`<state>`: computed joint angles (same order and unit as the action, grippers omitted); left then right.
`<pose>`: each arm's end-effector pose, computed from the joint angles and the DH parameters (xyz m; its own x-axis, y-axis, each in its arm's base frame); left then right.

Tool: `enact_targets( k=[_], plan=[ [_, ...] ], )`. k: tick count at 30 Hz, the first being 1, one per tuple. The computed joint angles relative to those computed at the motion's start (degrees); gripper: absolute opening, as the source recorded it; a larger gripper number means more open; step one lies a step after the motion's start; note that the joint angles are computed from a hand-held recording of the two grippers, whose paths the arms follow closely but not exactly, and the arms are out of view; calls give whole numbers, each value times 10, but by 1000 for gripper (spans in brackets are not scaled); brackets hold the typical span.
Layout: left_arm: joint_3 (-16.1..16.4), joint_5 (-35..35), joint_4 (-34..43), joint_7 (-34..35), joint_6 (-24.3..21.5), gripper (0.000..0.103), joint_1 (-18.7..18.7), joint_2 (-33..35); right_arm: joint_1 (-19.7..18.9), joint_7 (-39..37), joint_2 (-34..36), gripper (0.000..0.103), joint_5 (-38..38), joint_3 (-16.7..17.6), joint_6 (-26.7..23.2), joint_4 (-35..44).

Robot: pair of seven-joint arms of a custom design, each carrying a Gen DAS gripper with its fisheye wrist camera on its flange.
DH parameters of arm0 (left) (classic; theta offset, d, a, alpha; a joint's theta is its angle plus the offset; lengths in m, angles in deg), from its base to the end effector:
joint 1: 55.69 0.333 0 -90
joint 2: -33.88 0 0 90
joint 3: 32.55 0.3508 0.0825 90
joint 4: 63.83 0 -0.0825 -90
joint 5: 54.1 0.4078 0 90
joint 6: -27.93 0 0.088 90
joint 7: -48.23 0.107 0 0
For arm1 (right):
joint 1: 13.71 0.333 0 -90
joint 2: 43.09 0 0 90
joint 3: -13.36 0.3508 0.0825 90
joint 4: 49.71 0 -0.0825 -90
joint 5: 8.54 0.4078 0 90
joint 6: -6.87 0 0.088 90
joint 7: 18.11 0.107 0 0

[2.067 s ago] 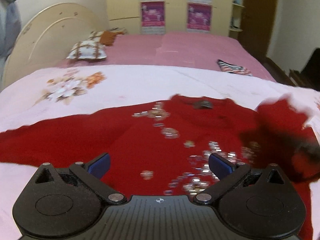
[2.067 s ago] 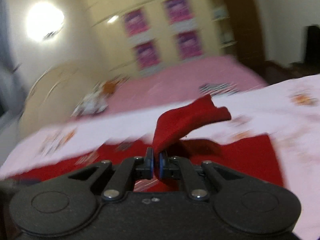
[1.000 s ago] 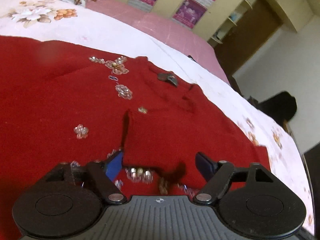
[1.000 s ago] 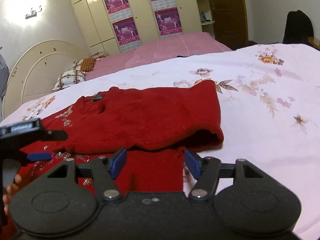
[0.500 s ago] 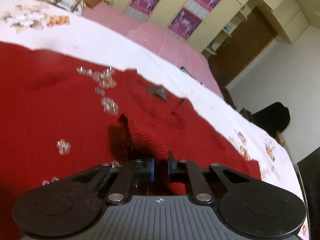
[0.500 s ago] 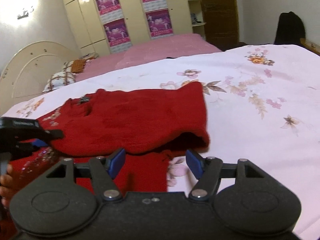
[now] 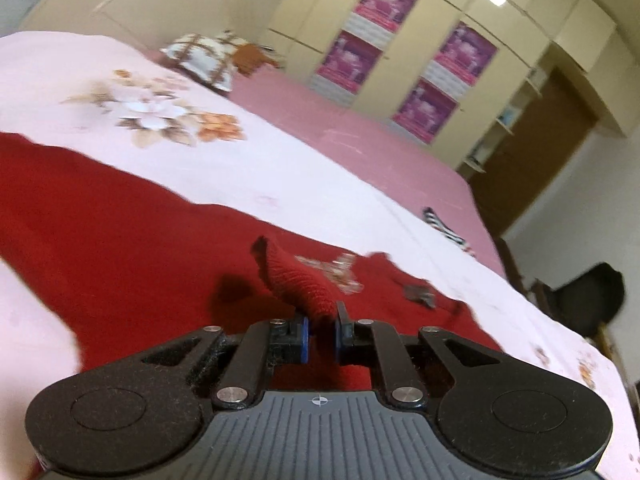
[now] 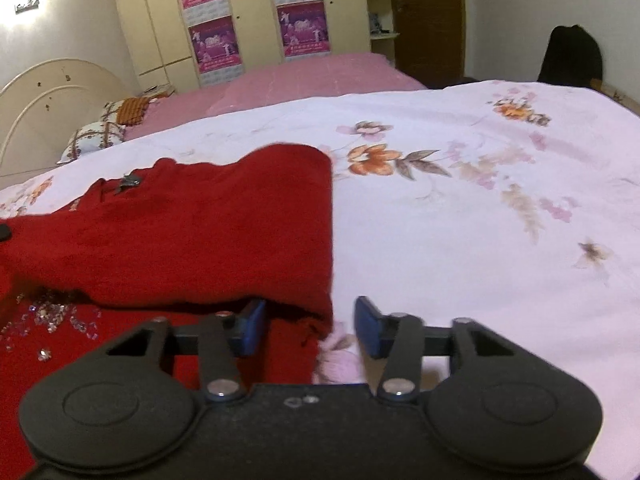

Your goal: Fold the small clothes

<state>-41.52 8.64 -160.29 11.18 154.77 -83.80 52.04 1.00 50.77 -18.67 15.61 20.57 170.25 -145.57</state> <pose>0.5900 -0.3937 0.4769 0.6402 -0.6365 0.4301 -0.2576 -0.7053 -0.6605 0.7079 0.2449 0.4628 0.4096 -0.8980 -0.1607 -0.6918 -0.1910 -0.6964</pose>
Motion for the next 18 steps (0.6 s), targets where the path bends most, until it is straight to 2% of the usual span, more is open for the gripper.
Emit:
enact_targets(
  k=[1, 2, 4, 5, 6, 7, 10, 12, 13, 14, 15, 16, 18],
  plan=[
    [0, -4, -6, 3, -5, 11, 0, -2, -4, -1, 0, 14, 7, 5, -6, 1],
    [-1, -10, -10, 10, -6, 11, 3, -2, -3, -1, -3, 12, 10, 6, -3, -2],
    [-3, -27, -16, 23, -4, 11, 8, 1, 3, 3, -11, 9, 6, -1, 18, -16],
    [-5, -37, -16, 29, -4, 11, 10, 5, 23, 32, -12, 8, -16, -28, 24, -21],
    [-6, -50, -16, 39, -3, 11, 12, 7, 27, 65, -7, 8, -37, -39, 9, -16],
    [-6, -58, -13, 49, -4, 11, 12, 11, 16, 58, -7, 6, -17, -29, 7, -16],
    [-9, -70, -15, 86, -16, 13, 8, 3, 15, 52, -15, 8, -40, -28, -2, -20],
    [-12, -82, -23, 103, -34, 47, 5, -10, 1, 37, -21, 10, -30, -15, -23, -19],
    [-13, -82, -23, 105, -57, 82, 0, -15, -6, 29, -26, 22, -18, -8, -22, -25],
    [-13, -70, -28, 94, -85, 96, -8, -23, -15, 16, -35, 35, -1, 1, -17, -33],
    [-15, -55, -32, 84, -113, 95, -17, -31, -21, 2, -42, 39, 13, 8, -10, -41],
    [-20, -51, -39, 92, -120, 95, -16, -40, -29, -17, -48, 43, 32, 18, -3, -46],
    [-27, -47, -44, 104, -119, 95, -10, -49, -43, -55, -49, 46, 72, 35, 5, -41]
  ],
)
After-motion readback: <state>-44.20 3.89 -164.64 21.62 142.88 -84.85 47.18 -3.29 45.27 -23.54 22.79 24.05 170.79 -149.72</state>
